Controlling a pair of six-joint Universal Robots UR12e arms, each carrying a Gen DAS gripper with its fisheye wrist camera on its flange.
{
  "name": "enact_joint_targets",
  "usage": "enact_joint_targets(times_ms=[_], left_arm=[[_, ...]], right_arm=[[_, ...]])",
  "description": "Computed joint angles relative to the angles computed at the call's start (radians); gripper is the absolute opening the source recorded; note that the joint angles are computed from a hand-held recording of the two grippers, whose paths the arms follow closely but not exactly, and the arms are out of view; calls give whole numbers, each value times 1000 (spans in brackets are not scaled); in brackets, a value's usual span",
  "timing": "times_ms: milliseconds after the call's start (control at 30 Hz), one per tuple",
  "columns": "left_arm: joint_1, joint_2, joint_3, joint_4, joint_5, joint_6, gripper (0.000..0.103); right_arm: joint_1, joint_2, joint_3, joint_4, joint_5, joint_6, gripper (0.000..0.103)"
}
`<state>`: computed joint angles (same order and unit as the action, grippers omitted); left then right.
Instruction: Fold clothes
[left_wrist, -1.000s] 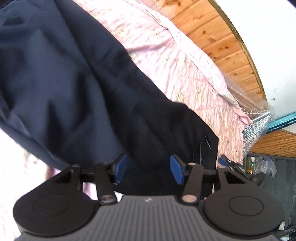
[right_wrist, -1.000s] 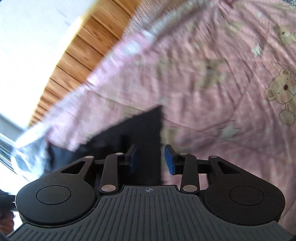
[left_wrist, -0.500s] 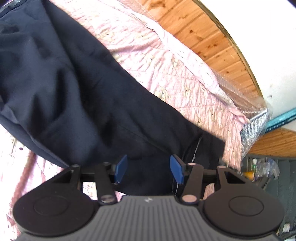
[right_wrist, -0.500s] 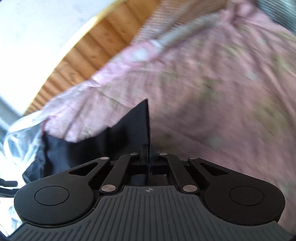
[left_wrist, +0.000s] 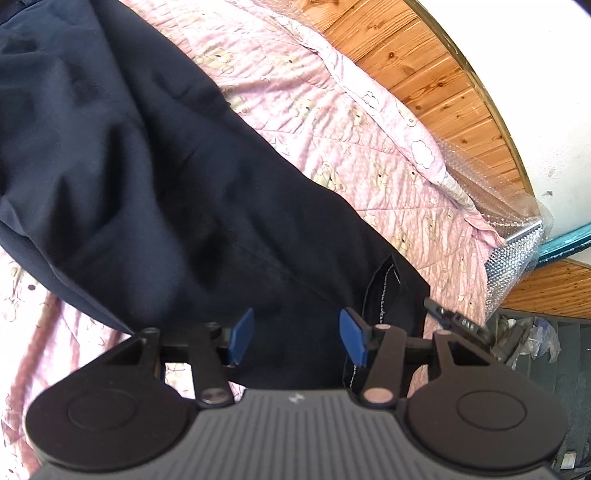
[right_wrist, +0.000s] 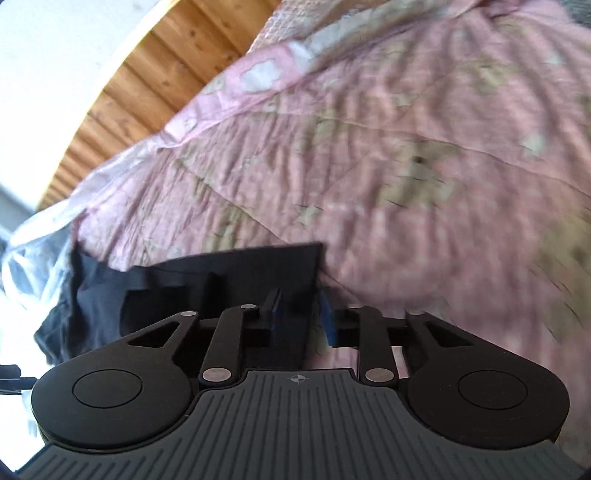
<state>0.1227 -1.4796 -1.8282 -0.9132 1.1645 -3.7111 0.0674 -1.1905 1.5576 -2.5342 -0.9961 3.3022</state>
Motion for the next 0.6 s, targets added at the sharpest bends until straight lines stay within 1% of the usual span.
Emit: enact_joint_targets(times_ms=[33, 100, 133, 167, 200, 233, 267, 400, 467, 533, 567, 600], left_arm=[[-2, 3, -2, 2, 5, -6, 52], [-5, 9, -7, 1, 15, -22, 52], [-6, 11, -10, 0, 21, -34, 52], [-6, 12, -11, -2, 25, -44, 52], [-7, 11, -10, -9, 33, -54, 52], [-7, 11, -9, -15, 40, -63, 52], [-7, 11, -8, -13, 45, -67, 52], [-1, 20, -12, 17, 74, -76, 53], [7, 22, -23, 29, 68, -105, 54], [14, 12, -24, 15, 46, -131, 54], [11, 3, -15, -1, 46, -132, 54], [8, -6, -6, -17, 47, -132, 53]], right_arm=[[1, 16, -21, 18, 10, -16, 30], [7, 31, -51, 53, 15, -64, 36], [9, 37, -64, 71, 19, -88, 36], [12, 44, -77, 89, 24, -111, 32], [12, 48, -87, 105, 33, -121, 21], [13, 47, -87, 90, 35, -125, 0], [13, 44, -85, 71, 33, -126, 0], [8, -19, -9, -91, -83, -44, 0], [6, -46, 22, -151, -144, -14, 0], [0, -35, 28, -110, -189, 8, 0], [-3, -29, 29, -89, -207, 20, 0], [-8, -28, 29, -88, -192, 41, 0]])
